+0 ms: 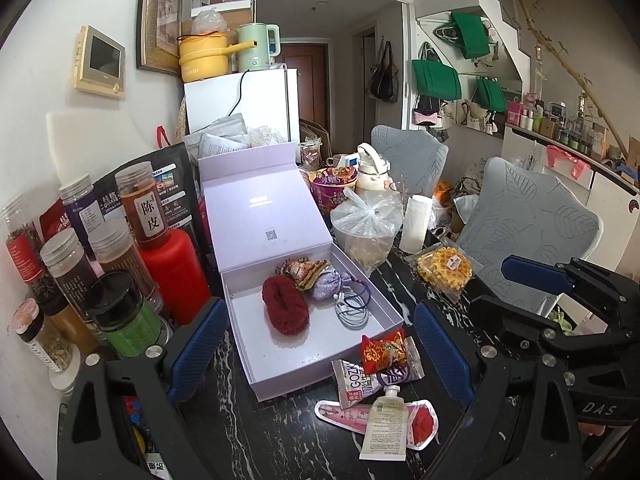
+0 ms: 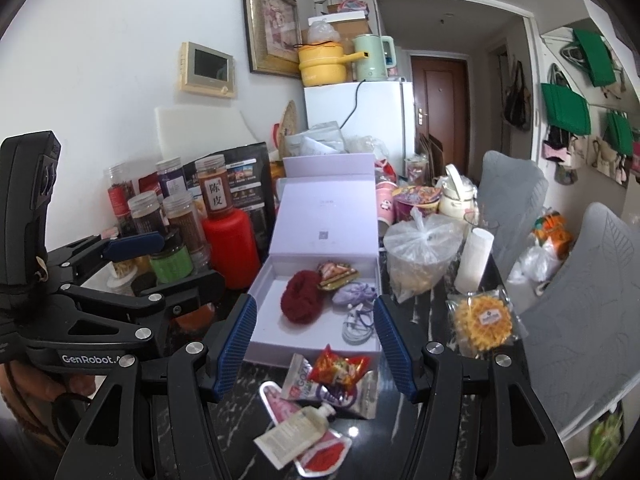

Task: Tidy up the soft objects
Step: 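Withdraw both grippers from the box toward the remaining items, then move the right gripper to the white squeeze tube and close on it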

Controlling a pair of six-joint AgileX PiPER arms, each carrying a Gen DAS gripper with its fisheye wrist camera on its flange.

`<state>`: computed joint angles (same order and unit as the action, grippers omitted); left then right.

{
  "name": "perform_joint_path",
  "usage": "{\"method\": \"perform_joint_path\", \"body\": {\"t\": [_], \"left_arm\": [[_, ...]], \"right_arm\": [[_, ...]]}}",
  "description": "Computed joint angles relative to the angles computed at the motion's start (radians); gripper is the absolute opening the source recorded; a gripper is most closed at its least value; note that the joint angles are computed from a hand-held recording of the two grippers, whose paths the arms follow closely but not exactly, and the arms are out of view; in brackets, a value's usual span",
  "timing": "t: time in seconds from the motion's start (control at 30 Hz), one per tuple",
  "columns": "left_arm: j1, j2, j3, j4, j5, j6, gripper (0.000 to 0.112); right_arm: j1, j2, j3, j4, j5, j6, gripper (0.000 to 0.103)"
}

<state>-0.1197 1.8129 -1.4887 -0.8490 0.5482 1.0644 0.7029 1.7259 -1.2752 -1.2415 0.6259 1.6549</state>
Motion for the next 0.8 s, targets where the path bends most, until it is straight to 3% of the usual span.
{"method": "perform_joint_path", "body": {"t": [0.37,0.8], "left_arm": [[0.018,-0.011,0.109,-0.038,0.014,0.08,0.096],[0.018,0.002,0.209,-0.102,0.018,0.184,0.096]], "right_arm": [[0.073,0.005,0.08,-0.037,0.054,0.121,0.061],[0.112,0.017,0.192,-0.079,0.045,0.305,0.061]]}}
